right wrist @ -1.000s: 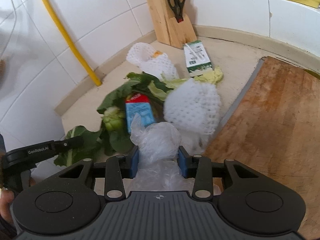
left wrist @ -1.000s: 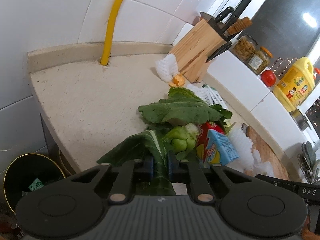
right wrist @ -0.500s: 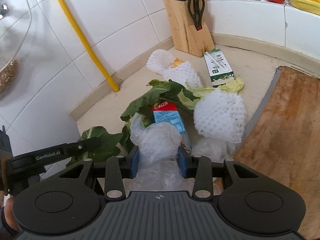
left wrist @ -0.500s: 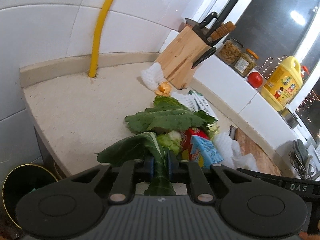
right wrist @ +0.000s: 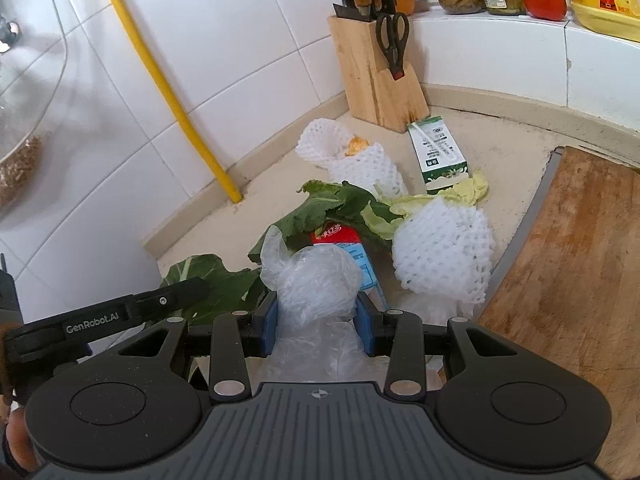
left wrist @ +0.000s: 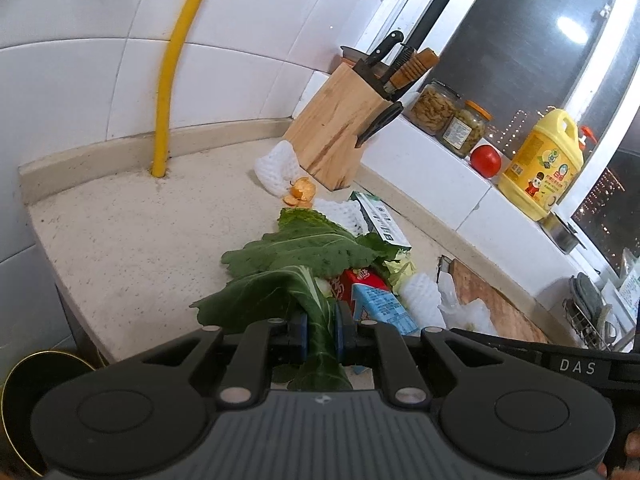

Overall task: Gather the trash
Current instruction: 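Grasp the crumpled clear plastic bag with the right tool while left grips bok choy stem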

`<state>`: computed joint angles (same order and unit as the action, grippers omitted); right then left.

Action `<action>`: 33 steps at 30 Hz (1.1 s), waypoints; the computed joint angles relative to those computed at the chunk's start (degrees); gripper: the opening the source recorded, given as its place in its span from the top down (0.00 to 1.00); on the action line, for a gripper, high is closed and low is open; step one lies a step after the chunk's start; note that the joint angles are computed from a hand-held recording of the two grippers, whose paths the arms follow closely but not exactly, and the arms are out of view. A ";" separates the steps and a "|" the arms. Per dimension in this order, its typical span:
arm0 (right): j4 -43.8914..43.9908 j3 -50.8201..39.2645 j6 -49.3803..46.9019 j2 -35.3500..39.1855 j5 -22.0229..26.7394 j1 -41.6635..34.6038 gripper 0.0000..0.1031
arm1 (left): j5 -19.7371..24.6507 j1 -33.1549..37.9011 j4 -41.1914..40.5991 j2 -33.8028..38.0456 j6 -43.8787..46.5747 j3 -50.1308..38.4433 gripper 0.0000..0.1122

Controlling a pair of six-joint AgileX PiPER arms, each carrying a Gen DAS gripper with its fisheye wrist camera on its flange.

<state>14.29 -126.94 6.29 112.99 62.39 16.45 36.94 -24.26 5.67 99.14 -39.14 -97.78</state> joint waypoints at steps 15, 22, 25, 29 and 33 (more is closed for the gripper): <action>-1.77 0.52 1.61 -0.68 -1.29 1.15 0.55 | -1.17 0.13 1.58 -2.33 -0.80 2.18 0.92; -2.77 -1.77 2.38 0.21 -1.09 2.22 0.55 | -2.04 0.68 1.65 -3.80 -0.92 3.81 0.92; -3.09 -3.25 2.46 0.83 -0.71 2.82 0.55 | -2.62 0.96 1.60 -4.57 -0.82 4.84 0.92; -3.45 -4.73 2.68 1.47 -0.49 3.72 0.55 | -3.36 1.53 1.64 -5.69 -1.07 6.30 0.92; -3.82 -7.12 2.83 2.69 0.36 4.80 0.55 | -3.93 1.98 2.07 -6.91 -1.63 7.73 0.92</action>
